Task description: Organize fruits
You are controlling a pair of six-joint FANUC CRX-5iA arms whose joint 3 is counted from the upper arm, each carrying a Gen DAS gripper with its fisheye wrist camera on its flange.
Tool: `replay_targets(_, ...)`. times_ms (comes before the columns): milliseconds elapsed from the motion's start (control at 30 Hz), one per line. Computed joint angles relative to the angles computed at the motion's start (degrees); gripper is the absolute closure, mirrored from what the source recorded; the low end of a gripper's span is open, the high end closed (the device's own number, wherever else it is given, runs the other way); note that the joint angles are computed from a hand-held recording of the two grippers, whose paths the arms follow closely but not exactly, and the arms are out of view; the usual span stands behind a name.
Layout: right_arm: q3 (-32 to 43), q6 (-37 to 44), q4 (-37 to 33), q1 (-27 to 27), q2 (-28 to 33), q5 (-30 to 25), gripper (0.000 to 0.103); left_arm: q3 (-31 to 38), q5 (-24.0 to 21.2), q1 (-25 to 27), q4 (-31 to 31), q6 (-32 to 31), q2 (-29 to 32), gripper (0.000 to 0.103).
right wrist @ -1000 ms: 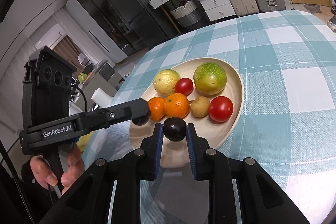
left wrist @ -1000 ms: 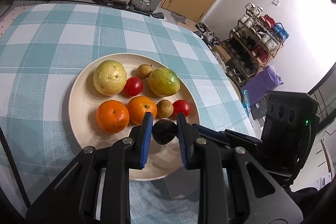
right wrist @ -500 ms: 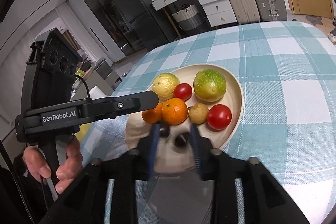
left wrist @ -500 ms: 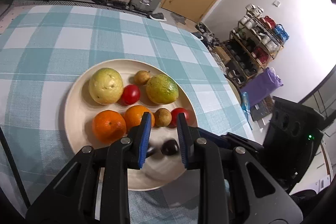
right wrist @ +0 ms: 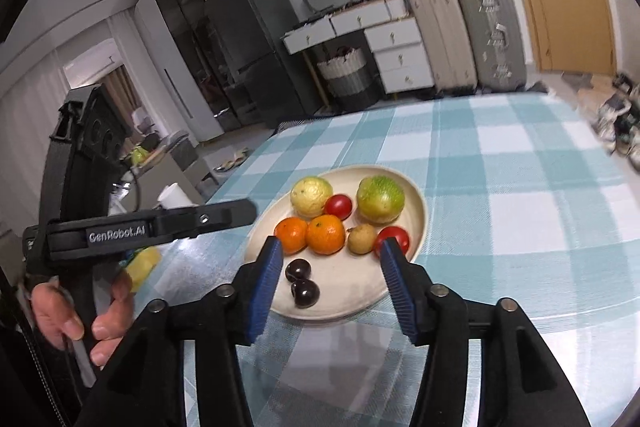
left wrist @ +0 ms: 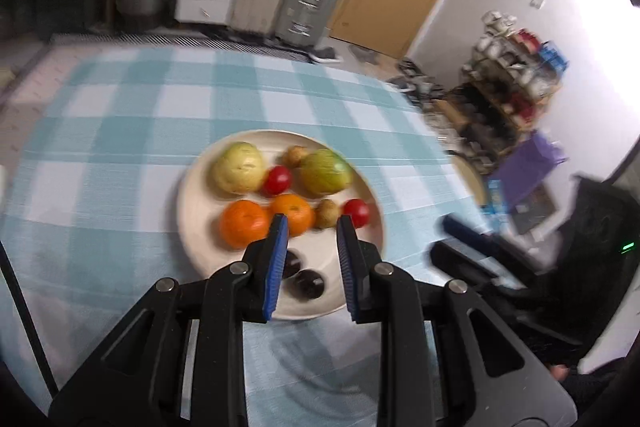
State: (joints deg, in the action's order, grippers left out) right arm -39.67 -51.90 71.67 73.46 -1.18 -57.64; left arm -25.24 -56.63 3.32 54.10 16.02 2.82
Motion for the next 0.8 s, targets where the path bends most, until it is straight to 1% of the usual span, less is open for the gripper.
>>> replay_targets(33, 0.9, 1.0, -1.1, 1.0, 0.5, -2.1, 0.037, -1.5, 2.4, 0.1, -0.2, -0.5, -1.8, 0.082)
replay_targets(67, 1.7, 1.5, -1.3, 2.1, 0.9, -4.5, 0.034, -2.1, 3.1, 0.4, -0.4, -0.7, -2.7, 0.082)
replay_targets(167, 3.3, 2.7, -0.4, 4.3, 2.0, -9.6, 0.027, -3.5, 3.3, 1.9, -0.9, 0.5, -4.4, 0.082)
replay_targets(200, 4.0, 3.5, -0.6, 4.9, 2.6, -11.1, 0.022, -4.1, 3.5, 2.2, -0.8, 0.1, -5.0, 0.081)
replay_targets(233, 4.8, 4.1, -0.7, 5.6, 3.1, -12.6, 0.018, -5.2, 4.3, 2.5, -0.6, -0.7, -6.2, 0.079)
replay_targets(267, 5.4, 4.4, -0.3, 6.2, 3.6, -14.0, 0.016, -6.2, 5.2, 2.6, -0.2, -1.6, -7.2, 0.078)
replay_targets(333, 5.8, 4.4, 0.5, 6.8, 4.1, -15.5, 0.014, -9.8, 9.3, 2.4, 2.3, -5.7, -10.6, 0.077)
replay_targets(367, 6.2, 4.4, 0.7, 7.3, 4.6, -16.6, 0.012, -11.8, 12.0, 2.0, 3.9, -7.8, -12.5, 0.073)
replay_targets(400, 6.7, 4.6, 0.6, 7.7, 5.0, -17.6, 0.007, -13.3, 13.6, 1.9, 5.3, -9.5, -14.0, 0.064)
replay_targets(433, 7.1, 5.0, 0.3, 8.1, 5.5, -18.7, 0.003, -14.3, 14.2, 2.1, 6.7, -10.7, -14.9, 0.058)
replay_targets(467, 7.8, 5.5, -0.2, 8.7, 6.2, -20.3, 0.003, -15.1, 14.5, 2.4, 8.2, -11.6, -15.6, 0.046)
replay_targets(500, 8.1, 5.6, -0.3, 9.0, 6.5, -21.1, 0.002, -15.9, 14.4, 2.7, 9.6, -12.4, -16.3, 0.038)
replay_targets(567, 8.5, 5.7, -0.5, 9.7, 7.2, -22.5, 0.001, -17.6, 14.5, 3.3, 12.9, -14.5, -17.6, 0.034)
replay_targets(633, 8.6, 5.0, -0.7, 10.3, 7.6, -23.7, 0.001, -19.1, 15.2, 3.1, 16.0, -16.7, -18.9, 0.027)
replay_targets(667, 8.5, 4.3, -0.6, 10.6, 7.8, -24.3, 0.001, -20.0, 15.9, 2.9, 17.6, -18.0, -19.7, 0.02)
replay_targets(767, 8.8, 2.7, -0.8, 11.8, 8.9, -27.1, 0.0, -21.6, 17.8, 2.2, 20.4, -19.8, -21.6, 0.019)
replay_targets(800, 9.1, 2.7, -1.0, 12.1, 9.4, -27.9, 0.0, -21.8, 17.3, 2.4, 21.1, -19.9, -22.1, 0.019)
